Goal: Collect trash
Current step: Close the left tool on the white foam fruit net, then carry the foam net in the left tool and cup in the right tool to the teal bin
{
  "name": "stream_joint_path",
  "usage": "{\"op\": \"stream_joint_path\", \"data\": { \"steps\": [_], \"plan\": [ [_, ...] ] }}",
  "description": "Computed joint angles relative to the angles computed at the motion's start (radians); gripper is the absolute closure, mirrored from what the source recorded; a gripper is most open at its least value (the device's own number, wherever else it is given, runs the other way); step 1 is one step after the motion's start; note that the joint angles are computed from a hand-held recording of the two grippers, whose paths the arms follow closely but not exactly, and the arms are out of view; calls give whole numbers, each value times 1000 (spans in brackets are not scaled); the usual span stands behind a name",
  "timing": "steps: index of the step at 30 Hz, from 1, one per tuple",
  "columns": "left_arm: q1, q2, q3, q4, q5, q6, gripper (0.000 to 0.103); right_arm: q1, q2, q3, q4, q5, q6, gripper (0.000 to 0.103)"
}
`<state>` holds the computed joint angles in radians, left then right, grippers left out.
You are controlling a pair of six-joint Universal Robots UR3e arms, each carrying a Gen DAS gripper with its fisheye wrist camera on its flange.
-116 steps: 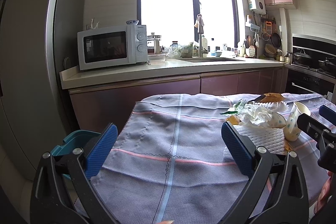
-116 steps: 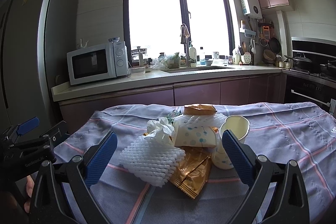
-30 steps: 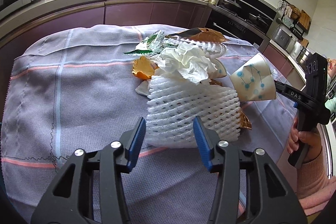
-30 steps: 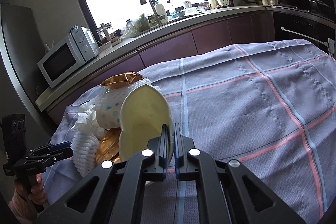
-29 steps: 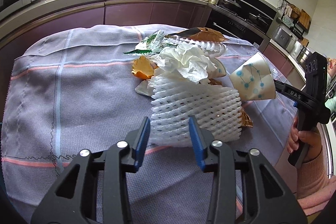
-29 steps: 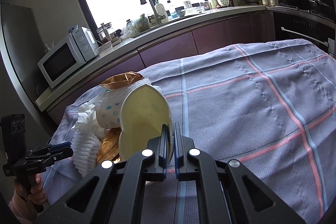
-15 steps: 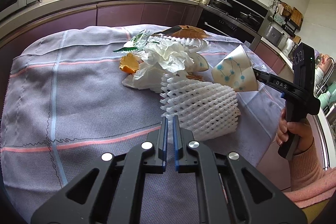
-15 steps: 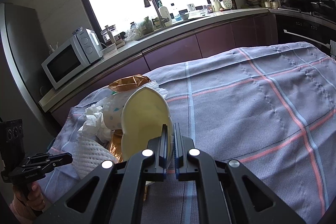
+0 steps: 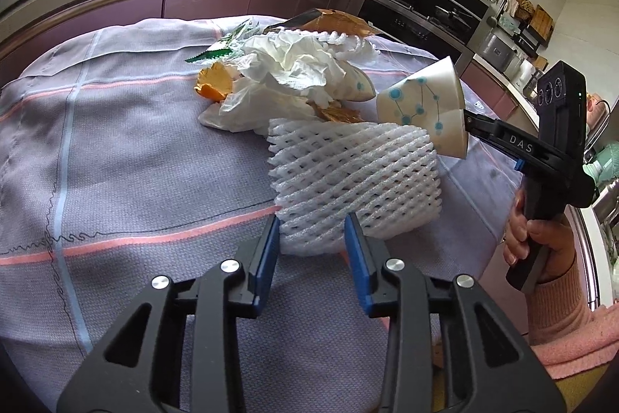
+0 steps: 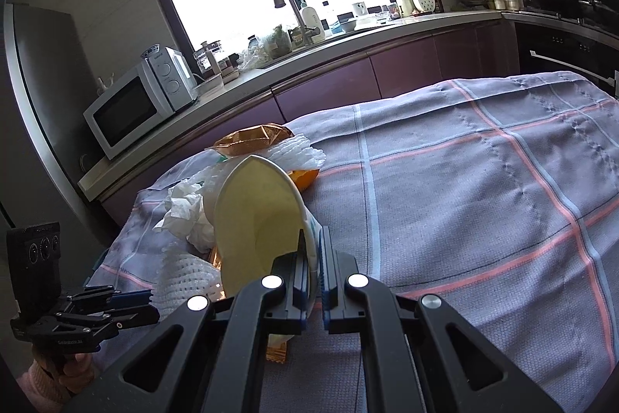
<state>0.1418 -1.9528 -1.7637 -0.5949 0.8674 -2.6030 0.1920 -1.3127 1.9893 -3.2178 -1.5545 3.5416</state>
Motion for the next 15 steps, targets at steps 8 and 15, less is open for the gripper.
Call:
{"op": "stream_joint_path", "data": {
  "steps": [8,15],
  "plan": [
    [10,28,-49,73,-4,-48,97,3,-19,18,-25,1,0,98],
    [87,143,-155,99,-57,-27,97,21,-56,11,-36,3,-15,99]
  ]
}}
